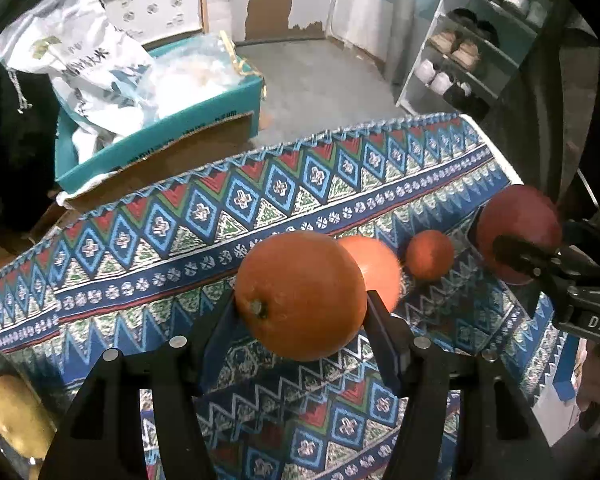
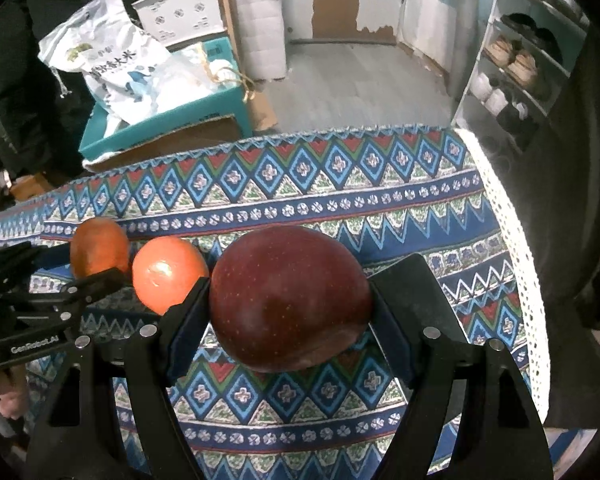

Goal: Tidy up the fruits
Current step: 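Carry the orange with left tool and the apple with right tool toward the bowl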

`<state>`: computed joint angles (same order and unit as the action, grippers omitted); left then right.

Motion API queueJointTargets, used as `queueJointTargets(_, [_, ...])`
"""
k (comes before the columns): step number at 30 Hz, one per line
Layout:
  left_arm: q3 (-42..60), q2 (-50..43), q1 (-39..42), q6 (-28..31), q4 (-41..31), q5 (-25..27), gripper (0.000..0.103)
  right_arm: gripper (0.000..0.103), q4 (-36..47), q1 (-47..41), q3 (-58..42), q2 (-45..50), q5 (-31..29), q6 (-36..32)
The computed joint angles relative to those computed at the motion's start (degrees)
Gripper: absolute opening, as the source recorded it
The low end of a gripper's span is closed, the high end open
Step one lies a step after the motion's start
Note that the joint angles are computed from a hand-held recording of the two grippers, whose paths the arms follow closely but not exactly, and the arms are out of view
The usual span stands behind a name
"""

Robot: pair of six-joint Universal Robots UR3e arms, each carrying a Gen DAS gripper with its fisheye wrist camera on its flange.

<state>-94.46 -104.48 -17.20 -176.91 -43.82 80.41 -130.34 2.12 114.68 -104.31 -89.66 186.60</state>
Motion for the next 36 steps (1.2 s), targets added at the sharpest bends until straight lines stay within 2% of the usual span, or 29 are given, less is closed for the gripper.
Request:
queueJointTargets(18, [-6.00, 17.25, 2.21, 0.67, -4.74, -0.60, 0.064, 0.077, 4.70, 8.18, -8.86, -2.22, -3.17, 3.13])
queueJointTargets(36, [-10.91, 35.82, 11.21, 4.00, -14.70, -5.98, 0.064, 0.077, 7.74, 17.04, -18.96, -0.33, -5.83, 6.13])
